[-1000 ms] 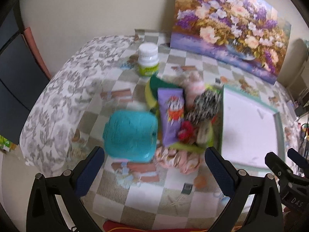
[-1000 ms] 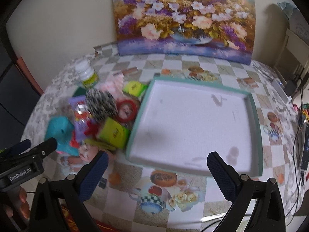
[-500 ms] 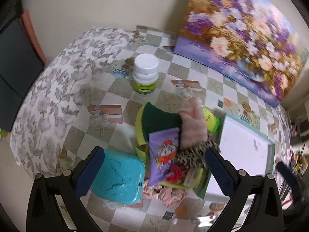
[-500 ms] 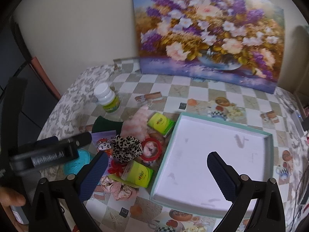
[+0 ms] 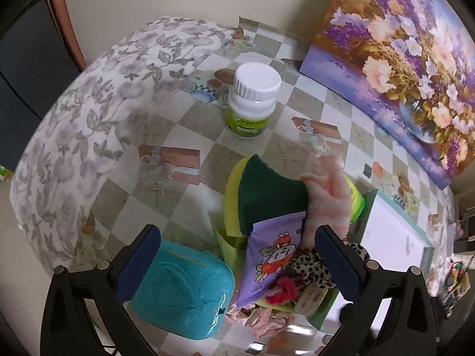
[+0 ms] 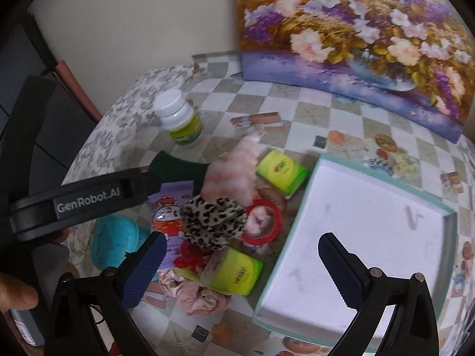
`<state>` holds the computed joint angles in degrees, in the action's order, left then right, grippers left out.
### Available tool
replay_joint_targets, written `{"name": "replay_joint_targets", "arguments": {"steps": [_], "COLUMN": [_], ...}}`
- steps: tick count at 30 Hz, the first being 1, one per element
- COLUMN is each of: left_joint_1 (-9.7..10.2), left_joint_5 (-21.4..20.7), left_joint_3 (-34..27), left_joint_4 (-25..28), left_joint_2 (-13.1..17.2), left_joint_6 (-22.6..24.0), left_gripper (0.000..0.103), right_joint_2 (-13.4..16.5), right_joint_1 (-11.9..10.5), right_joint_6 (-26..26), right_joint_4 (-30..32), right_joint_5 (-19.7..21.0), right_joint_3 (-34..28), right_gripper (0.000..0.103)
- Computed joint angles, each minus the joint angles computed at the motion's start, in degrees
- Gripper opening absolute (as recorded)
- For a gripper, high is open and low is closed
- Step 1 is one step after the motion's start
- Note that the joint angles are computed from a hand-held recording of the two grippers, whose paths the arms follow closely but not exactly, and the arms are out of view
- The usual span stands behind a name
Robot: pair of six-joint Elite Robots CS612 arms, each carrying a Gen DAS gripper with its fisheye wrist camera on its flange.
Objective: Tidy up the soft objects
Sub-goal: 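Grasp the purple snack packet with the left tool while the right tool grasps the leopard scrunchie, then carry the packet and scrunchie into the white tray and open both tools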
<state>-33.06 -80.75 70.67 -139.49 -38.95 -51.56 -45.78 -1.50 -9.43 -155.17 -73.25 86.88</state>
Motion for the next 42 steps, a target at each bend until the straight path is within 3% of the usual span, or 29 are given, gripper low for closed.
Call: {"name": "replay_joint_targets", "arguments": {"steps": [3,7,10,13,15,17,21,26,29,35,42], "left_joint_1": [0.53,0.3,0.34,0.43,0.5,0.58,0.68,0.75,0.72,0.62,0.56], "left_joint_5": [-2.96,-2.37,-2.89,-2.98,-2.99,-3.48,-5.36,-7.51,-7.98,-7.46,-6.56], "left_joint_3": [0.36,-0.72,-0.71,-0.51,-0.49,-0.55,-1.2,-1.92,-2.27,-2.29,-1.45], "left_joint_4": [-1.82,-0.06,-1.03,-1.4,-1.18,-1.17,-1.12,-0.87,-0.54,-0.62,-3.03], "left_joint_2": [0.18,0.72,0.83,0.81,0.86,0.97,1.53,2.32,2.67,2.79,2.33], "left_joint_6": [-0.77,0.37,1.02,0.73,0.43,0.51,1.62,2.22,2.26,2.18,1.74], "left_gripper": [0.103,0.103,0.103,0.103,0.102,0.095,0.089,0.071,0.06,0.046,0.037], "right_joint_2": [0.61,1.32,1.68,1.7,1.71,1.81,2.11,2.12,2.21,2.32,2.39], "right_joint_1": [0.48,0.57,0.42,0.01,-0.29,-0.56,-0.86,-1.12,-1.19,-1.24,-1.33], "right_joint_6": [-0.83,-0.86,-0.24,1.0,1.96,2.42,2.82,3.33,3.37,3.45,3.54], "right_joint_4": [0.41,0.49,0.27,-0.82,-1.5,-1.21,-0.6,-0.89,-0.38,-0.01,0.14], "right_joint_5": [-0.63,0.73,1.86,3.55,4.74,6.02,7.48,8.11,8.25,8.27,8.88], "right_joint_3": [-0.43,-0.81,-0.94,-0.64,-0.5,-0.58,-0.8,-0.67,-0.73,-0.87,-0.95], "right_gripper": [0.103,0.101,0.092,0.079,0.059,0.048,0.035,0.021,0.02,0.019,0.016]}}
